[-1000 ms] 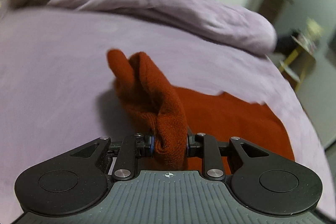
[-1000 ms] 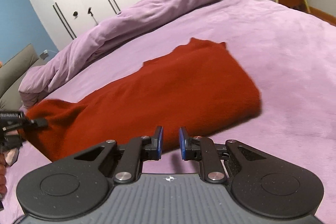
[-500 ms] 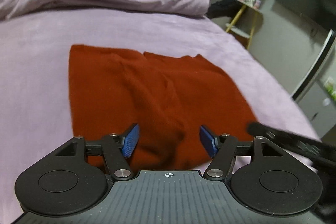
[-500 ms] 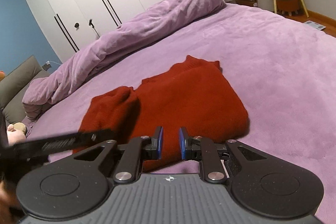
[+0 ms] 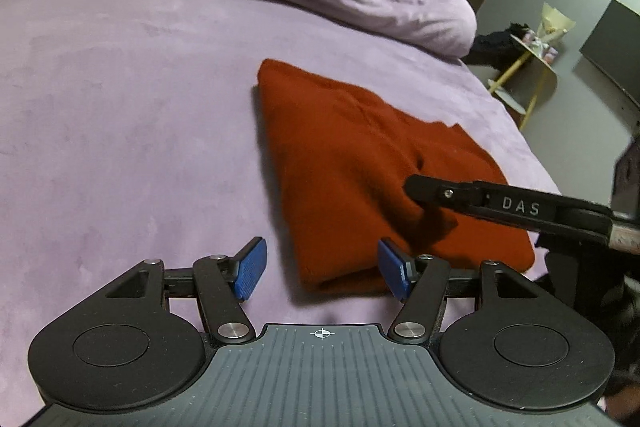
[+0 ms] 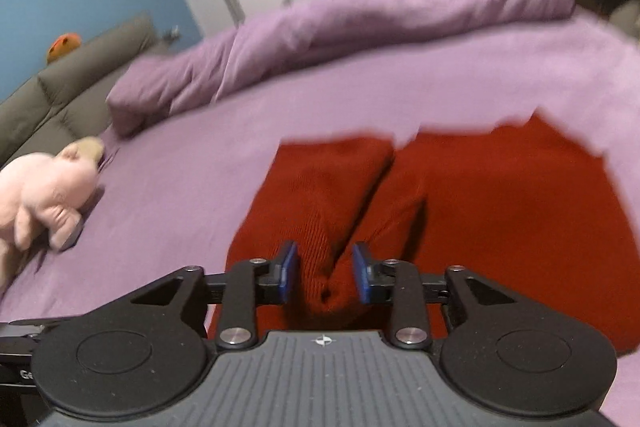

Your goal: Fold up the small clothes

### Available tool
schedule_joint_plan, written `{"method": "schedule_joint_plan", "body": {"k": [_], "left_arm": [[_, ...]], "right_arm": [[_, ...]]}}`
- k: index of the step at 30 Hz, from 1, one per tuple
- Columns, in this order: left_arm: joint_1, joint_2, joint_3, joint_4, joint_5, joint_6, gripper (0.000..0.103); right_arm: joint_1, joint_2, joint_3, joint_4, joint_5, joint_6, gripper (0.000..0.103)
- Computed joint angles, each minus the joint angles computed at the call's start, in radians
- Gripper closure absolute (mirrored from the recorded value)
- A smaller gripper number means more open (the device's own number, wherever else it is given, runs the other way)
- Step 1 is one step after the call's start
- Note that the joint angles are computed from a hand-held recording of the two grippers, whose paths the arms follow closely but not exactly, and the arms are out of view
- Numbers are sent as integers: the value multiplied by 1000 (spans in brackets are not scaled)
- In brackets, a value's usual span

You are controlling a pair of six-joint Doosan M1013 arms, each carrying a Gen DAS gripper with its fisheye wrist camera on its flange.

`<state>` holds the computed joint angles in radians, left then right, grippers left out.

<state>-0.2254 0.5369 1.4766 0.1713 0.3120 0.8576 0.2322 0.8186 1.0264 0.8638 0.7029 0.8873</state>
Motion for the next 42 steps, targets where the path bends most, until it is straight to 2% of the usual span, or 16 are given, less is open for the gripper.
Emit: {"method": "schedule_joint_plan", "body": {"k": [3, 9, 10, 11, 14, 18, 21, 24, 27, 29, 30, 33, 36, 39, 41, 42], "left_arm": [[3, 13, -9, -33, 12, 28, 37], [5, 25, -22, -83, 45, 59, 37], [4, 23, -21, -57, 49, 37, 37], [3, 19, -17, -25, 46, 8, 37], [3, 9, -6, 32, 16, -54, 37], [5, 17, -18, 28, 2, -78, 36], [11, 47, -55, -103, 34, 27, 37], [20, 76, -87, -232, 79, 124, 37], [18, 80, -88, -210, 73, 120, 37], [17, 81, -88, -196, 72, 115, 36], [18, 81, -88, -204, 72, 121, 36], [18, 81, -85, -212, 71, 122, 35], [14, 77, -82, -187, 80, 107, 35], [3, 67, -73, -151, 84, 95, 36], [-6, 64, -70, -136, 89, 110, 35], [-11, 68, -76, -122, 101, 117, 35]], "right_arm": [[-10, 28, -49, -14, 80, -7, 60], [10, 50, -84, -77, 97, -88, 55], [12, 61, -98, -104, 104, -74, 59], [10, 63, -92, -90, 100, -80, 71], [-12, 49, -61, 36, 118, -72, 91], [-57, 33, 3, 274, 160, -11, 93], [-48, 32, 20, 120, 87, 95, 94], [-57, 44, 15, 139, 99, 96, 94], [-67, 36, 13, 195, 101, 41, 80], [-68, 29, 19, 200, 44, 30, 46], [-69, 38, 2, 191, 38, 59, 39], [-80, 106, -119, 156, 154, 241, 32], [-79, 188, -248, 144, 273, 400, 32], [-63, 205, -275, 156, 258, 394, 35], [-41, 201, -285, 100, 237, 360, 67], [-28, 197, -291, 43, 220, 347, 71]]}}
